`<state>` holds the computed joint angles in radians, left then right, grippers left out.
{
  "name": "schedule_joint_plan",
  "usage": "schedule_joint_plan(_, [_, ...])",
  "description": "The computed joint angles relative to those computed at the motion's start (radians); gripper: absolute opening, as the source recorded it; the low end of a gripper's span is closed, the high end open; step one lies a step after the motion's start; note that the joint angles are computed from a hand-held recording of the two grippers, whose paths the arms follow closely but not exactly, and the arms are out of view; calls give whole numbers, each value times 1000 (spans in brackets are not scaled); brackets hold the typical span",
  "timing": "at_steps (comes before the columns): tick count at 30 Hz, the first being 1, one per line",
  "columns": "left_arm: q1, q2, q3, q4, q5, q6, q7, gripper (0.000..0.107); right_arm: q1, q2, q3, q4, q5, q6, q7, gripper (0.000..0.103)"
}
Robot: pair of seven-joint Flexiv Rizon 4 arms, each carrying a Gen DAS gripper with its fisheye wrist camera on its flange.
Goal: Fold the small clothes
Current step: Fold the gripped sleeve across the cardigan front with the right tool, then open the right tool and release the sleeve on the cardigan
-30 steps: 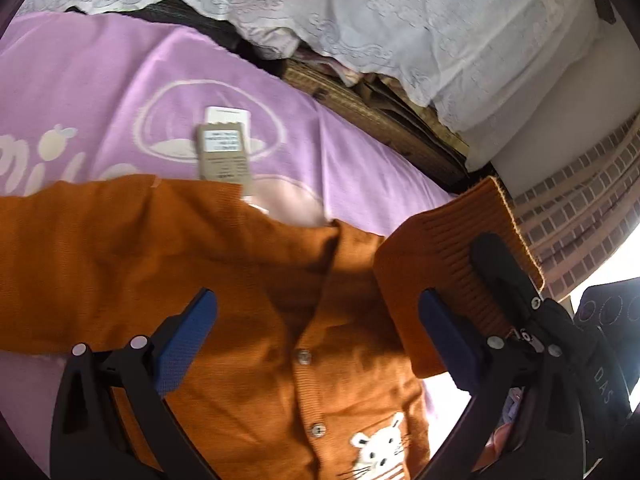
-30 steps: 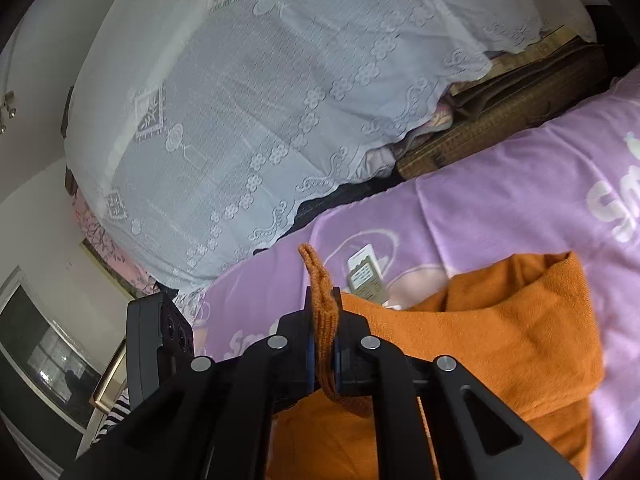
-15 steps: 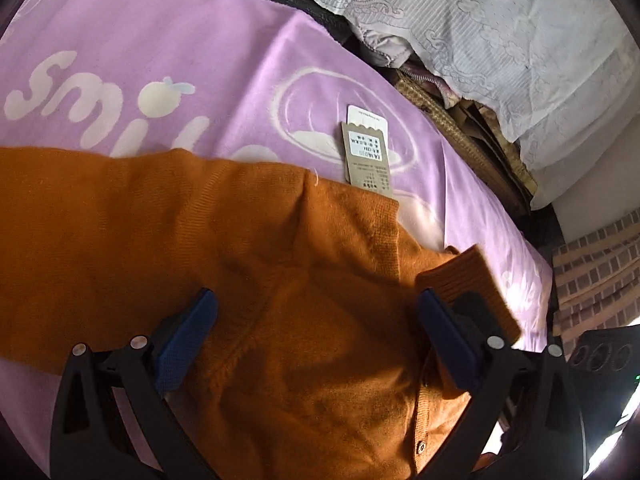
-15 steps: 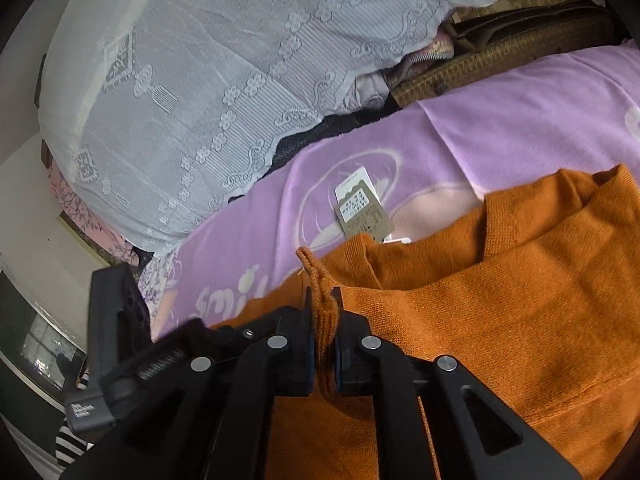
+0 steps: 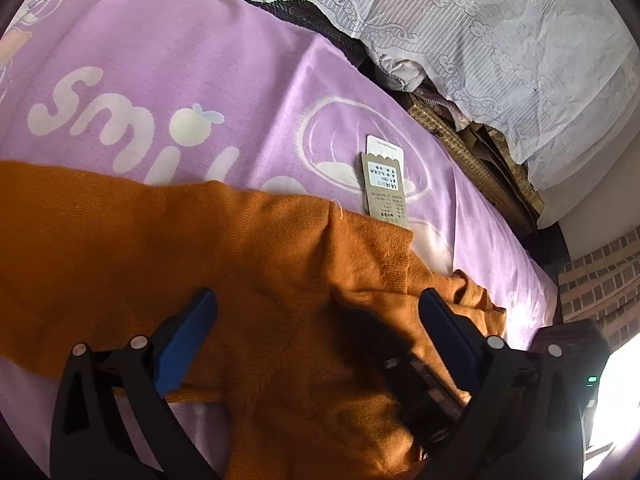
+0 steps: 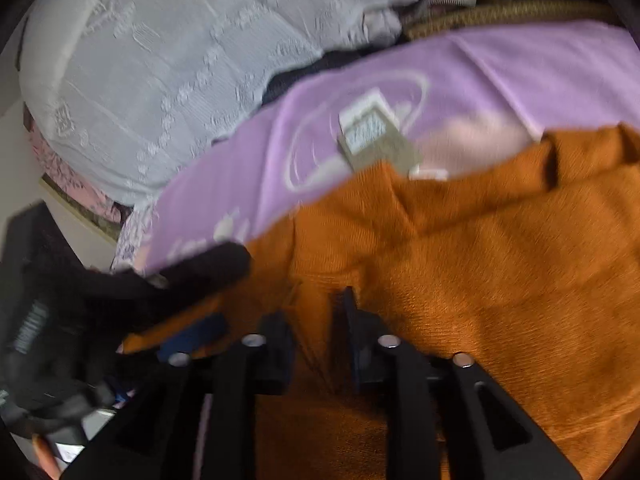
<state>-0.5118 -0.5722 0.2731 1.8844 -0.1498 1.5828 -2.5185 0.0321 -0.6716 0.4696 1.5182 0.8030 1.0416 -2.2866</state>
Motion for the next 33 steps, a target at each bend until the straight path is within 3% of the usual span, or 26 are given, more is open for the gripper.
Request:
schedule_joint_plan(5, [-88,13,112,-23,56,-65,-63,98,-47,37,24,16,30,-47,-60,35])
schedule_joint_plan(11, [-168,35,188,-82,194,-78,-123,98,-177,143,15,51,177,-117,-270,34])
schedule_joint_plan(15, [-108,19,85,-151,243,-103,-49,98,-188,153,-58,23,235,-93,-302,18])
schedule_joint_plan(19, [-64,-45,15,-245,249,-247,-7,98,-178,107,-127,-34,231,-92,-241,13])
schedule_joint_plan(22, [-4,-79,-46,-268,237,-336,-9,98,-149,36,-167,-98,163,-85,-146,12])
schedule_joint_plan(24, [16,-88,-63,-268,252,-341,-14,98,-98,-25,-220,-143,86,-79,-42,12])
schedule_joint_plan(25, [6,-88,-52,-283,273,-363,-20,98,-85,-73,-225,-166,8,-58,29,3])
schedule_joint_plan(28, [-15,-101,-39,-337,331,-455,-32,98,-167,-152,-172,-266,36,-186,92,0])
schedule_joint_plan(31, [-17,-93,-45,-360,384,-498,-65,98,-173,-109,-141,-196,9,-61,38,0])
schedule_joint_plan(33, [-8,-66,-56,-327,408,-438,-107,98,-225,-66,-81,-141,33,-25,-56,4])
